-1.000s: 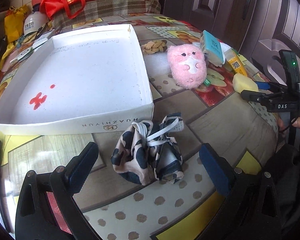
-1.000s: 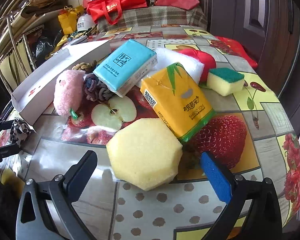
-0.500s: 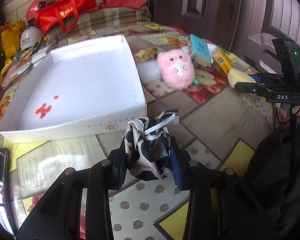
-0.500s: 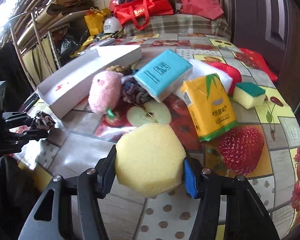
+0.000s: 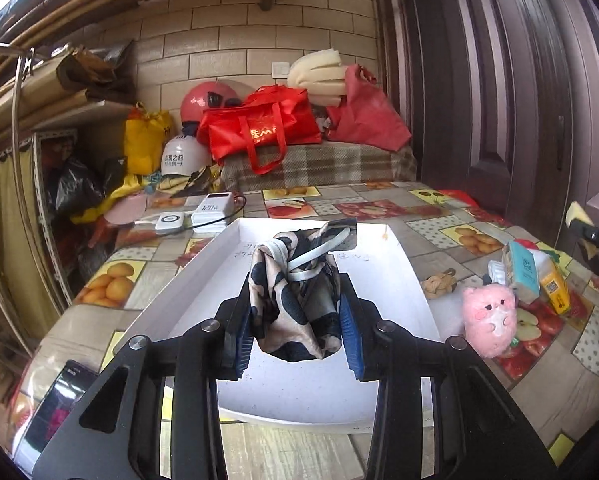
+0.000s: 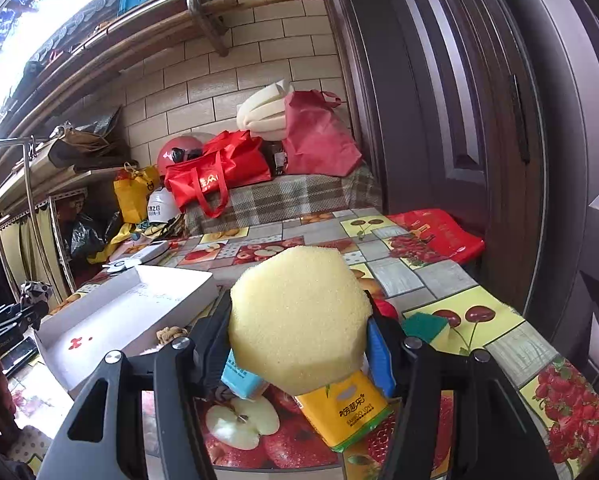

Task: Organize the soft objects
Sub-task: 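Grasp the black-and-white patterned cloth with the left tool while the right tool grasps the yellow octagonal sponge, then carry the cloth into the white box and open the left tool while the right tool drops the sponge there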

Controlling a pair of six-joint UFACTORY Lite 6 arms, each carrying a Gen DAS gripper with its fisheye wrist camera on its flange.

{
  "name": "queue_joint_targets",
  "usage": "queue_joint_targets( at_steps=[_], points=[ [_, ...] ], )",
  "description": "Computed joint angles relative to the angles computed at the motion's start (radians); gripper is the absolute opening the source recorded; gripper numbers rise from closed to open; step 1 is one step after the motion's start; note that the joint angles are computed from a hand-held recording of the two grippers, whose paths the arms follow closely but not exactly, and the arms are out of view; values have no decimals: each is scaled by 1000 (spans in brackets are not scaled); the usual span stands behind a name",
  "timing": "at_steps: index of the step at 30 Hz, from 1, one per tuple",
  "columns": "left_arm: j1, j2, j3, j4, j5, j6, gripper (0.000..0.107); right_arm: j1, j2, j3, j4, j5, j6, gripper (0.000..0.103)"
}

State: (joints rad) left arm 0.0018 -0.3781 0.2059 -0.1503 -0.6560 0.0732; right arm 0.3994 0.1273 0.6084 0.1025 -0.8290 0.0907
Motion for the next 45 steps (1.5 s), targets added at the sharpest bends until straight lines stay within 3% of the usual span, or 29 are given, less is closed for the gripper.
queue_joint_targets(
  at_steps=[7, 12, 24, 30, 35, 38, 45],
  points=[
    [0, 66, 40, -72, 17, 12, 37, 84, 48, 30, 73, 1, -31, 59],
    [-56, 161, 84, -181, -63, 108, 37, 158, 83, 80, 146, 8, -71, 59],
    [-4, 350, 243, -154, -75, 127, 37, 331, 262, 315, 238, 82, -251, 59],
    [63, 420, 323, -123, -29, 104, 37, 386, 415, 537, 238, 208, -276, 59],
    [85, 491, 413, -128, 45, 121, 37, 417, 569, 753, 347, 279, -362, 58],
    [91, 525, 458, -116, 106, 125, 37, 444, 641, 872, 439, 308, -480, 59],
    [58, 538, 478, -213, 115, 225, 39, 455, 795, 1145, 693, 464, -764, 66]
  ],
)
